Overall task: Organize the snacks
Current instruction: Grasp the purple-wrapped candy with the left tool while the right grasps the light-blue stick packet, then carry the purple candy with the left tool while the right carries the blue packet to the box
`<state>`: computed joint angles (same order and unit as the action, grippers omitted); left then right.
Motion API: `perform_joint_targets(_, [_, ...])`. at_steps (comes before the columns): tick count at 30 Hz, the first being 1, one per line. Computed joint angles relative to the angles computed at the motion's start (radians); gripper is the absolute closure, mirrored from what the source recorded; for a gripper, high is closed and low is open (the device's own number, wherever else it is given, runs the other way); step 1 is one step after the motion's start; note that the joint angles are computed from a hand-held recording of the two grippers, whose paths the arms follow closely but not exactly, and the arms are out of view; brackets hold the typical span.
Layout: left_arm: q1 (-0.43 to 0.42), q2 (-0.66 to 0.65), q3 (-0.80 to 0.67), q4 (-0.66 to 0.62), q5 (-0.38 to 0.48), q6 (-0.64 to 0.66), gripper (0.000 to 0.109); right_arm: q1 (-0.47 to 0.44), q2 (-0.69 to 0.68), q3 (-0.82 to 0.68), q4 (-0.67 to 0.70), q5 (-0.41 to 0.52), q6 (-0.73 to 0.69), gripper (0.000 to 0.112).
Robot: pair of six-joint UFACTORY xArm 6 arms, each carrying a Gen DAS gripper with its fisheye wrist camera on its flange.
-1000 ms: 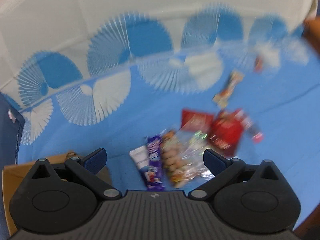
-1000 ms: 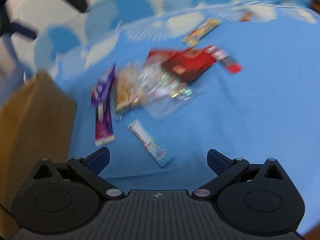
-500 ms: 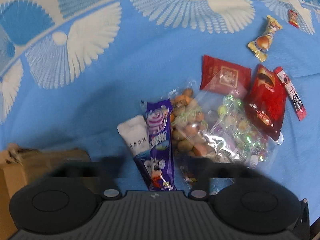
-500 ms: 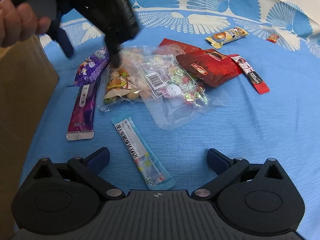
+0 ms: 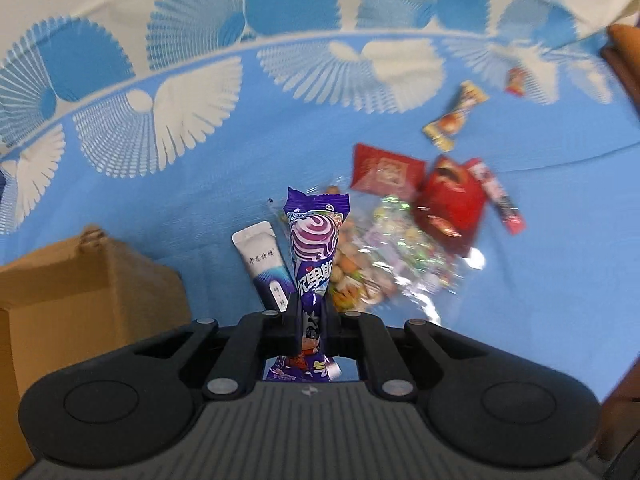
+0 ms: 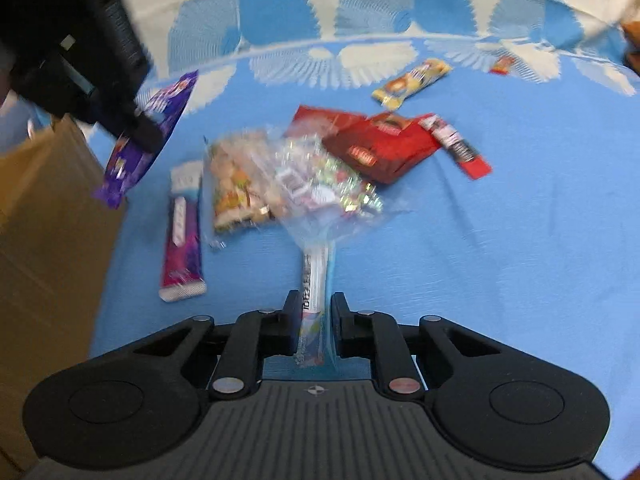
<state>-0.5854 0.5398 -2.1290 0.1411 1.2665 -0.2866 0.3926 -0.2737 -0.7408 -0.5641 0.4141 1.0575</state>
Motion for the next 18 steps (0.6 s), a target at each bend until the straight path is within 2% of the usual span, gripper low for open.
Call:
perform_joint_targets(1, [-0.005,-0.050,0.062,-0.003,-0.031,-0.006,0.100,0.008,-0.030,0.009,-0.017,0.011,0.029,0.110])
perform_joint_targets(4, [-0.010,-0.219,0.257,-0.036,-0.114,-0.003,0.100,0.030,-0.115,0.029,-0.045,0.048,0.101,0.109])
perform_joint_targets(7, [-0.011,-0.359,0.413,-0.047,-0.166,-0.018,0.100,0.071,-0.132,0.007,-0.153,0.120,0.140,0.109])
perform_joint_targets(12, [-0.007,-0.503,0.547,-0.035,-0.179,-0.048,0.100,0.077,-0.117,0.004,-0.140,0.173,0.161,0.109])
perform_joint_targets(15, [0.008,-0.578,0.603,-0.054,-0.187,-0.056,0.100,0.078,-0.178,0.030,-0.141,0.156,0.213,0.109])
perform_joint_targets(18, [0.018,-0.658,0.661,-0.064,-0.193,-0.061,0.100,0.113,-0.259,0.042,-0.177,0.182,0.270,0.109])
